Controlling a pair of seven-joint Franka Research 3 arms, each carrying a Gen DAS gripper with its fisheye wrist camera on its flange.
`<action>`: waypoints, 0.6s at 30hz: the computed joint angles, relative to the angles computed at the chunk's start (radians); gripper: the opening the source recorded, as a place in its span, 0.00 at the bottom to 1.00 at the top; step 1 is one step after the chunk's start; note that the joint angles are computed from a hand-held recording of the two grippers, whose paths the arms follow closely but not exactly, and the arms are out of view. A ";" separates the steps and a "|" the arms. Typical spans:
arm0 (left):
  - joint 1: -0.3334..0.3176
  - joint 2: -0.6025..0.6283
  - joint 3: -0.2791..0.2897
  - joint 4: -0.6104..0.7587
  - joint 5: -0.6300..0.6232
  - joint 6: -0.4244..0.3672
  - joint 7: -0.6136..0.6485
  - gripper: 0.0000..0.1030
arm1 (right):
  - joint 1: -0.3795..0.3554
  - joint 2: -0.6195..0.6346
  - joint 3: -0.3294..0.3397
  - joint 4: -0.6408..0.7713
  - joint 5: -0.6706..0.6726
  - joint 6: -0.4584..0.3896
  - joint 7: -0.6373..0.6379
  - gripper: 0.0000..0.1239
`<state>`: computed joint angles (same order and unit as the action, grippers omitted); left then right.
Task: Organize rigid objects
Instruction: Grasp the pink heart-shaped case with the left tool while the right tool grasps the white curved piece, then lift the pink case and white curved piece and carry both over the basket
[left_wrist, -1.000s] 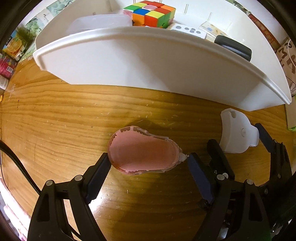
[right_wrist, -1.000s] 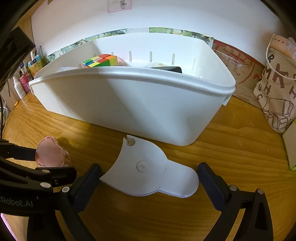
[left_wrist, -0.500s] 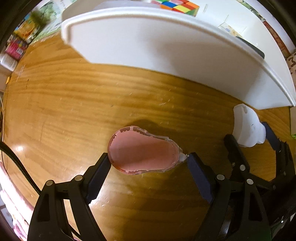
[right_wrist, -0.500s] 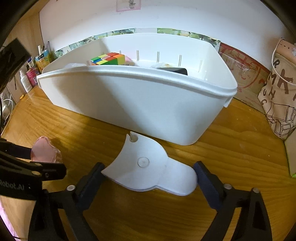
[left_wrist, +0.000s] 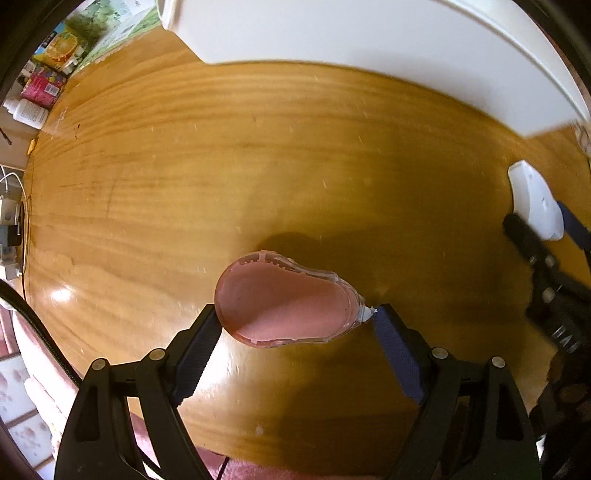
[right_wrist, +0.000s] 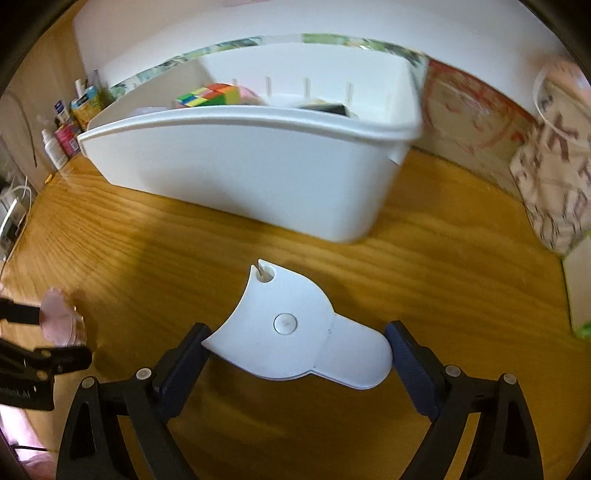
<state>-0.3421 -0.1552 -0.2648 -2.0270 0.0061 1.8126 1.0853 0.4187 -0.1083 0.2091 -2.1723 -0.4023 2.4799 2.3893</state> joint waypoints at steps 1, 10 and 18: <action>-0.003 -0.013 0.001 -0.014 -0.007 0.000 0.012 0.83 | 0.002 -0.014 -0.004 -0.011 0.028 -0.004 -0.007 0.76; -0.006 -0.081 0.025 -0.080 -0.068 -0.052 0.108 0.83 | 0.004 -0.139 0.028 -0.096 0.208 -0.104 0.051 0.76; 0.003 -0.130 0.053 -0.083 -0.077 -0.116 0.238 0.83 | 0.047 -0.196 0.048 -0.130 0.365 -0.137 -0.015 0.76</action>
